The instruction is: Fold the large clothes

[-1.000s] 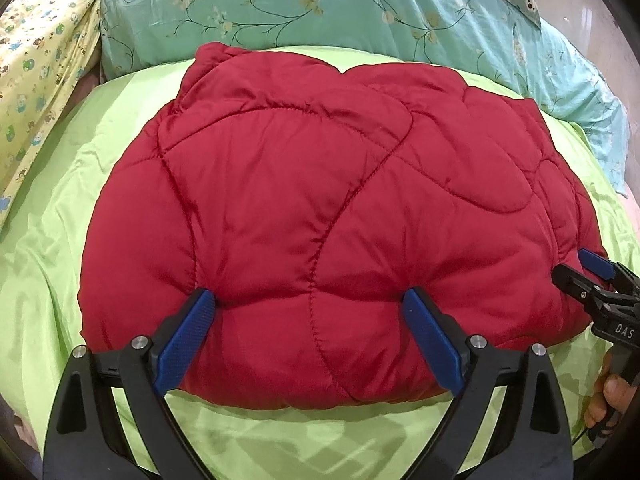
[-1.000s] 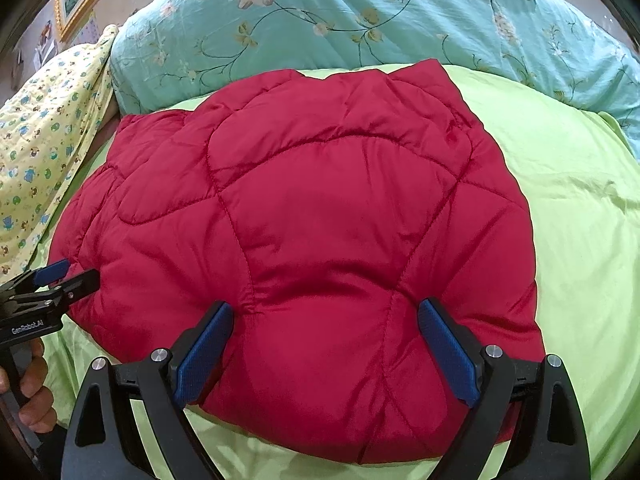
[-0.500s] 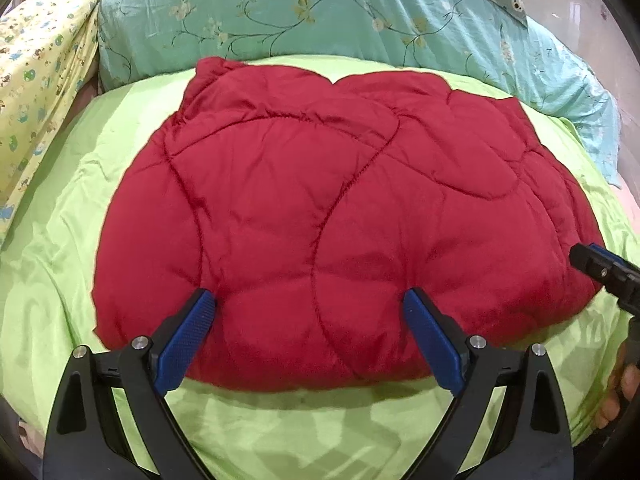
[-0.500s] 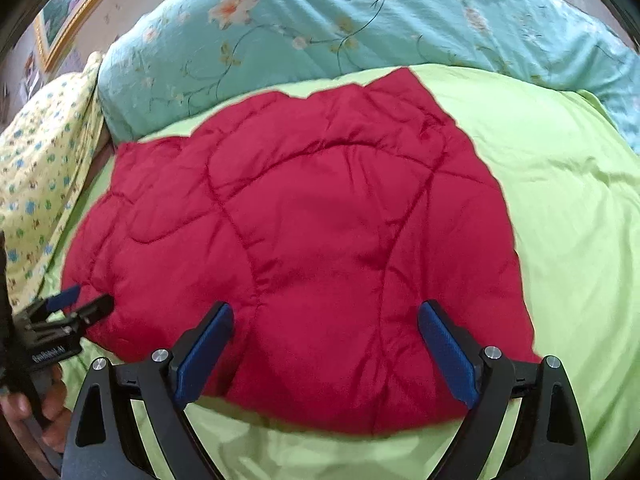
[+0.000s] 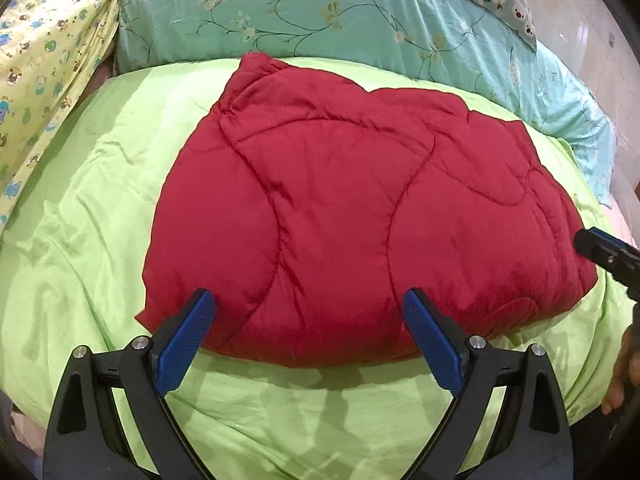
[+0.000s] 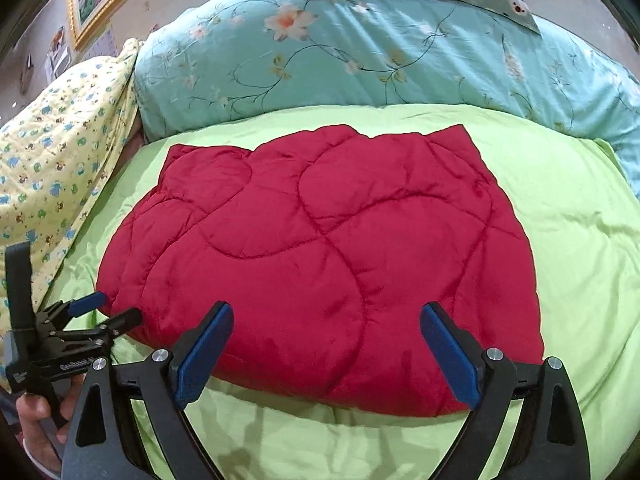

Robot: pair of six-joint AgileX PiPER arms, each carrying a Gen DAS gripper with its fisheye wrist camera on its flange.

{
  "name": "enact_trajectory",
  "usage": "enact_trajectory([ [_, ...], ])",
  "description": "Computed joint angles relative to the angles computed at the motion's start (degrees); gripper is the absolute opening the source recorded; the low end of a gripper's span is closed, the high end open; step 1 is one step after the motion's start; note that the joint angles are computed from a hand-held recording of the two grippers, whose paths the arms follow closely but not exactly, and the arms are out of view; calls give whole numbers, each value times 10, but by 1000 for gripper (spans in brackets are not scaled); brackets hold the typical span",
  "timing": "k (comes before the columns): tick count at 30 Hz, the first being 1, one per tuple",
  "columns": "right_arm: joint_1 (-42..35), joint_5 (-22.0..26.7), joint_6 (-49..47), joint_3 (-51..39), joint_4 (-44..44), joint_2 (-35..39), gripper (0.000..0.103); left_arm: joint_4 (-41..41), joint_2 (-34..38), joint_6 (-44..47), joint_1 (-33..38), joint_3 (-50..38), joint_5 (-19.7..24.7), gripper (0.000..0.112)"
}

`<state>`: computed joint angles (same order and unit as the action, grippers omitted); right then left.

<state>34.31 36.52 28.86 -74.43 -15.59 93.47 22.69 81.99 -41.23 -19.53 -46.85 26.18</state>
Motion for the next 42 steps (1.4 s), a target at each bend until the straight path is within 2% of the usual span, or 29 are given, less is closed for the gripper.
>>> enact_trajectory([
  [10,-39,21,-113,-89,79,83,96,53,70,-30,-16,-99,44,96],
  [16,-80,51,-179,-173,123,152,96,46,135,-34,-2,-172,63,96],
  [21,-111,96,-220,-262,140,218,97,88,185,-79,-18,-222,93,96],
  [25,-135,88,-248,-290,174,252,98,120,215,-95,-28,-251,109,97],
  [29,-146,40,-261,-255,204,245,98,148,227,-117,-33,-251,108,98],
  [42,-148,23,-258,-245,200,236,98,158,253,-119,-28,-271,112,102],
])
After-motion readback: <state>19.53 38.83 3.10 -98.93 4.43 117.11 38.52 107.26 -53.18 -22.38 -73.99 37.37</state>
